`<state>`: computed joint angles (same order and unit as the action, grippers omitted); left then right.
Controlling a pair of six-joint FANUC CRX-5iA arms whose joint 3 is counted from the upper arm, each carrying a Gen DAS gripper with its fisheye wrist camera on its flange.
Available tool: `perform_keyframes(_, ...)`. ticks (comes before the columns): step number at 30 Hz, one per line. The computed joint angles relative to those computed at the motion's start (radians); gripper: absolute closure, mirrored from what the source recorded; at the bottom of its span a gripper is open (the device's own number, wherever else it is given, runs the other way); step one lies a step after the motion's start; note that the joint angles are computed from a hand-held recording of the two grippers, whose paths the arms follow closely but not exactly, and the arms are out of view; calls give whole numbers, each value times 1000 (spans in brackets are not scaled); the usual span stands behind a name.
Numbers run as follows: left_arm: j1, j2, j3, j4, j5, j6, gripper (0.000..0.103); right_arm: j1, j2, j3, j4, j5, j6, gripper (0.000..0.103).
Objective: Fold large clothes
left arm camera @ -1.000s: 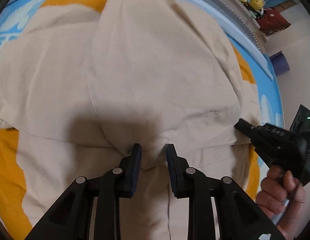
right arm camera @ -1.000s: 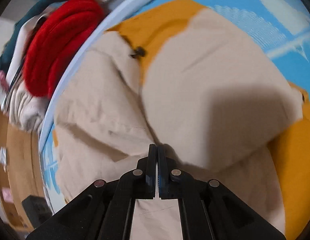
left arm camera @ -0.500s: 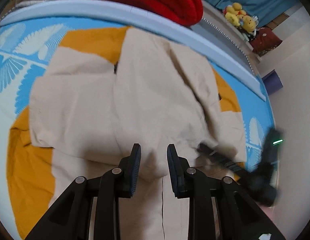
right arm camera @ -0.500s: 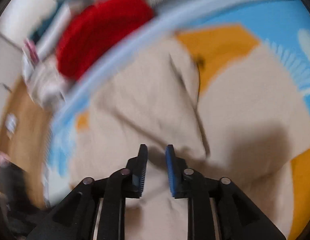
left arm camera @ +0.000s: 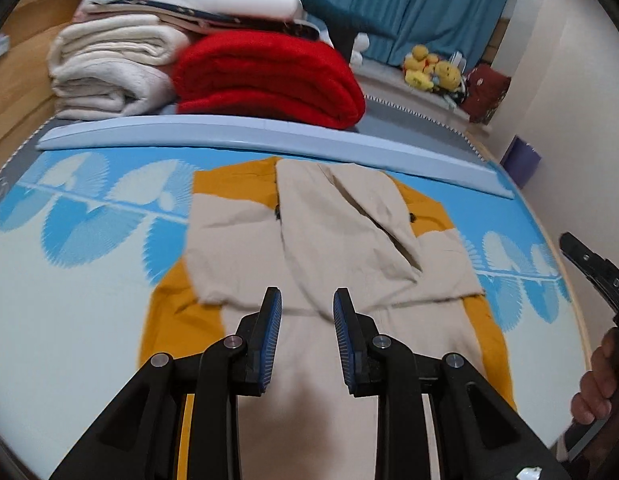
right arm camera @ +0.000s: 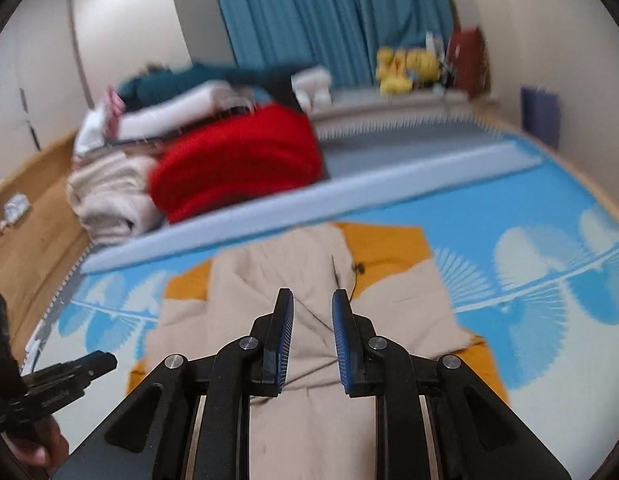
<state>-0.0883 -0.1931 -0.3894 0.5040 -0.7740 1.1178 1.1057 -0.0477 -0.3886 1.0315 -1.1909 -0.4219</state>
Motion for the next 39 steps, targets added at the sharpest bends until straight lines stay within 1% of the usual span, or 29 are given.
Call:
perform_keyframes(1, 14, -55, -32, -8, -15, -7, 80, 47, -9, 10, -6, -53, 11, 82)
perform_keyframes(3, 49, -174, -93, -39, -66, -15, 80, 165, -30, 30, -16, -193, 32, 82)
perform_keyframes(5, 87, -267, -149, -23, -119, -42, 80, 277, -43, 44, -21, -327, 30, 82)
perform_keyframes(6, 119, -333, -193, -6, -160, -65, 80, 345, -51, 46, -27, -399, 18, 82)
perform_keyframes(9, 207, -468, -282, 30, -255, -126, 80, 522, -53, 49, -85, -571, -74, 82)
perform_keyframes(11, 289, -560, -347, 47, -336, -182, 80, 605, -53, 51, -160, -643, -156, 82)
perform_keyframes(14, 389, -660, -422, 52, -420, -260, 83, 717, -38, 56, -278, -736, -291, 83)
perform_keyframes(16, 425, -698, -446, -4, -458, -275, 87, 772, -35, 57, -348, -769, -365, 84)
perform_keyframes(18, 441, -700, -450, -30, -485, -271, 89, 830, -42, 54, -416, -800, -440, 84)
perform_keyframes(20, 435, -697, -450, -42, -479, -262, 90, 861, -52, 52, -456, -812, -497, 84)
perform_keyframes(22, 418, -688, -448, -51, -455, -245, 90, 883, -67, 21, -465, -805, -542, 83)
perform_keyframes(24, 418, -667, -435, -61, -457, -225, 91, 885, -77, -24, -490, -768, -577, 83)
perform_keyframes(25, 439, -654, -423, -55, -479, -219, 91, 889, -84, -49, -501, -745, -599, 83)
perform_keyframes(27, 544, -641, -412, 14, -549, -252, 91, 865, -120, -81, -548, -676, -617, 83)
perform_keyframes(28, 606, -635, -412, 54, -580, -282, 91, 873, -143, -111, -527, -663, -656, 83)
perform_keyframes(29, 646, -621, -406, 72, -597, -302, 91, 872, -153, -121, -513, -669, -667, 83)
perform_keyframes(30, 667, -590, -392, 72, -601, -310, 91, 867, -157, -125, -502, -684, -663, 83)
perform_keyframes(32, 680, -506, -360, 72, -580, -336, 91, 861, -180, -141, -481, -693, -652, 83)
perform_keyframes(34, 678, -451, -338, 61, -528, -362, 92, 854, -217, -161, -473, -690, -636, 83)
perform_keyframes(36, 693, -392, -346, 80, -494, -411, 94, 838, -251, -180, -470, -687, -590, 83)
perform_keyframes(37, 705, -357, -362, 99, -477, -434, 94, 826, -266, -189, -475, -678, -568, 83)
perform_keyframes(38, 711, -330, -377, 104, -457, -440, 94, 805, -295, -211, -489, -648, -543, 83)
perform_keyframes(39, 710, -297, -383, 79, -436, -413, 94, 787, -316, -227, -498, -618, -530, 83)
